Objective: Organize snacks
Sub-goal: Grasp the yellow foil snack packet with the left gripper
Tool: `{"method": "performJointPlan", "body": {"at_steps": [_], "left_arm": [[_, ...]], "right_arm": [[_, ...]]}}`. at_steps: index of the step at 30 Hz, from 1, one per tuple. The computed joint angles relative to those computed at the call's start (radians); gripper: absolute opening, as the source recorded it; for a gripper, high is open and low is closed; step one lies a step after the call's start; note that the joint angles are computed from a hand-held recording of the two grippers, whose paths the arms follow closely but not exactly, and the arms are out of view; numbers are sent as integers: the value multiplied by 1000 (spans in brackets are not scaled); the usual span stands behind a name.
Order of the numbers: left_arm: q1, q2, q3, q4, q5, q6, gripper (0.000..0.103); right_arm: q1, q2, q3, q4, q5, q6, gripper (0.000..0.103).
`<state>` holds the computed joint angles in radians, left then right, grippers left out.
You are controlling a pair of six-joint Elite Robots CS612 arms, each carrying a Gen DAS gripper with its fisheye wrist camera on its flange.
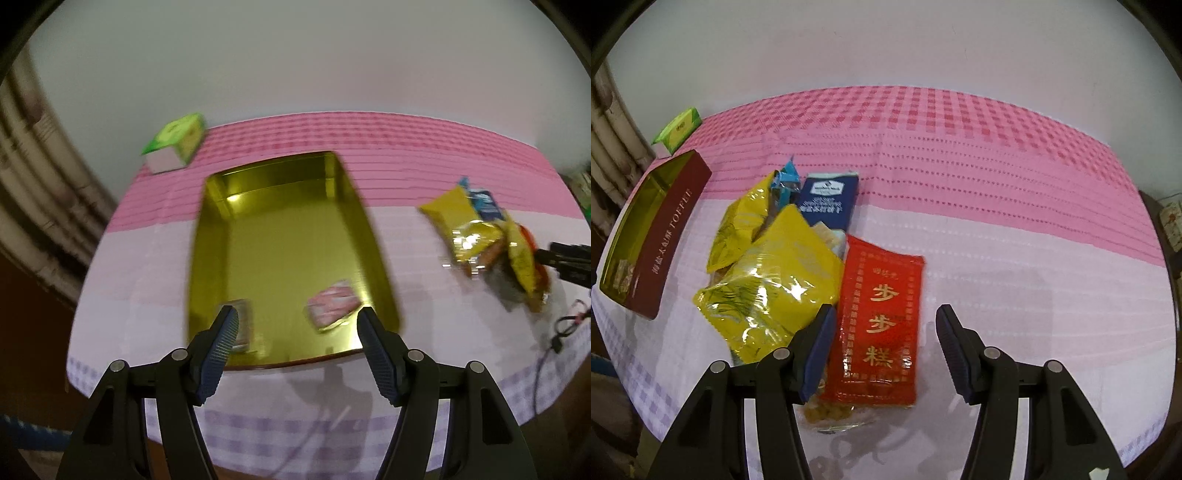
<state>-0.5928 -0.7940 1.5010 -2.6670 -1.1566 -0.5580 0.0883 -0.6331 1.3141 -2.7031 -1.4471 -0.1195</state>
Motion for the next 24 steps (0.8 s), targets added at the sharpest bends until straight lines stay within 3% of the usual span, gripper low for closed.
{"method": "performJointPlan", "body": {"at_steps": [7, 13, 24], "left_arm": [[-26, 55, -109, 35, -34, 82, 67], [-38, 104, -191, 53, -86, 121, 67], [-60, 169, -306, 60, -152, 206, 68]], "right_arm": [[-22, 11, 6, -4, 13, 10, 54], [-47, 8, 29, -29, 43, 0, 61], [-45, 21, 14, -30, 104, -55, 63]]}}
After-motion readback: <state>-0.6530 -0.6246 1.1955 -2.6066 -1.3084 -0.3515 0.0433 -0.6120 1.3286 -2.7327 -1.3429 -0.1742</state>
